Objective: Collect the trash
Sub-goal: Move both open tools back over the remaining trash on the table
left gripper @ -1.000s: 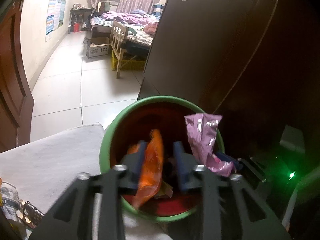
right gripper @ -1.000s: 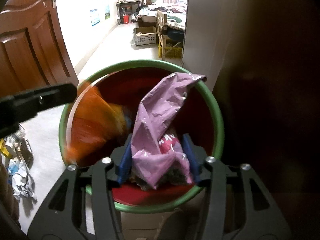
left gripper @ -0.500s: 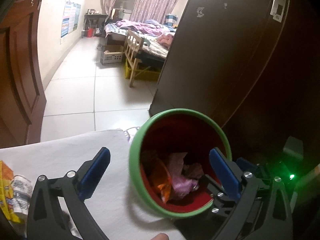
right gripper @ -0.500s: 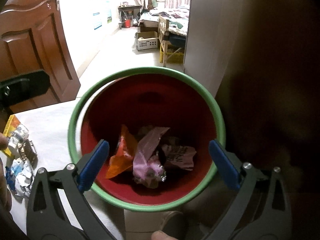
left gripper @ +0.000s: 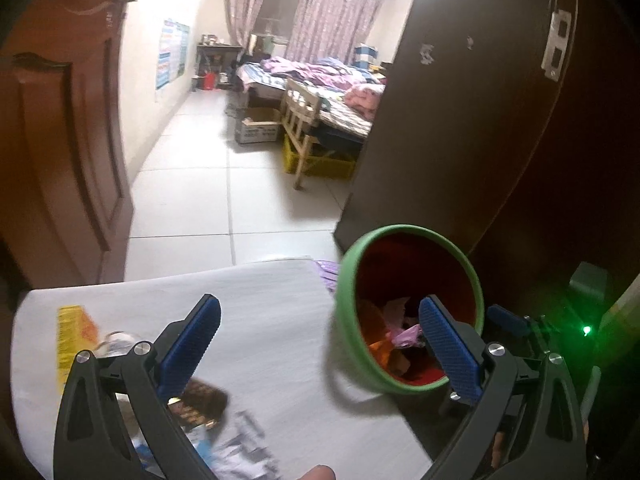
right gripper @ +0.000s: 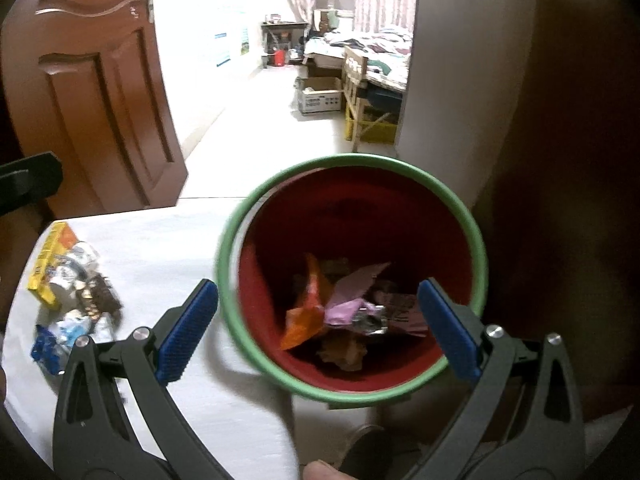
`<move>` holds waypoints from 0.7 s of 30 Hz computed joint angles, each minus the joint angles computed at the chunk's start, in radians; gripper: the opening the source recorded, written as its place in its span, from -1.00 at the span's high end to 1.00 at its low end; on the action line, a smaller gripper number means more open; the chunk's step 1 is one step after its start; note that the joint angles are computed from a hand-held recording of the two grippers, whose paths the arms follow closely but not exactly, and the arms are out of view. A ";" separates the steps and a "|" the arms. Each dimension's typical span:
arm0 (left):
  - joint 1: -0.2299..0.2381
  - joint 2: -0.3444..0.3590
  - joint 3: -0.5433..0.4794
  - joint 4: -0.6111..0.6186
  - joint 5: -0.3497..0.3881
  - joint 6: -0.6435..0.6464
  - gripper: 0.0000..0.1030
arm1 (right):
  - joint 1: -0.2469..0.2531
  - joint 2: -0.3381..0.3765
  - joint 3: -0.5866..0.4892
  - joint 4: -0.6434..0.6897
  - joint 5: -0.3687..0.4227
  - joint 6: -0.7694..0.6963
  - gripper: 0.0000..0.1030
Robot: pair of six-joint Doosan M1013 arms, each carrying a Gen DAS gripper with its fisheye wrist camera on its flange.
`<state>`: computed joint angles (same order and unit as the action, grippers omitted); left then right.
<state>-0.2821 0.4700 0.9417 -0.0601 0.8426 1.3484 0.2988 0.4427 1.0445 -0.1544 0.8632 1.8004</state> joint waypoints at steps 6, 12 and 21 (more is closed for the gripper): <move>0.033 -0.069 0.093 0.068 -0.017 -0.068 -0.85 | 0.035 0.003 -0.007 0.037 -0.004 -0.039 -0.91; 0.076 -0.130 0.182 0.115 -0.022 -0.136 -0.85 | 0.079 0.009 -0.018 0.046 -0.005 -0.088 -0.91; 0.131 -0.183 0.280 0.110 -0.028 -0.181 -0.85 | 0.132 0.024 -0.035 0.099 0.017 -0.173 -0.91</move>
<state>-0.1506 0.2875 1.2216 0.0496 0.8145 1.1671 0.4310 0.4671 1.0092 -0.0553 0.8807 1.6276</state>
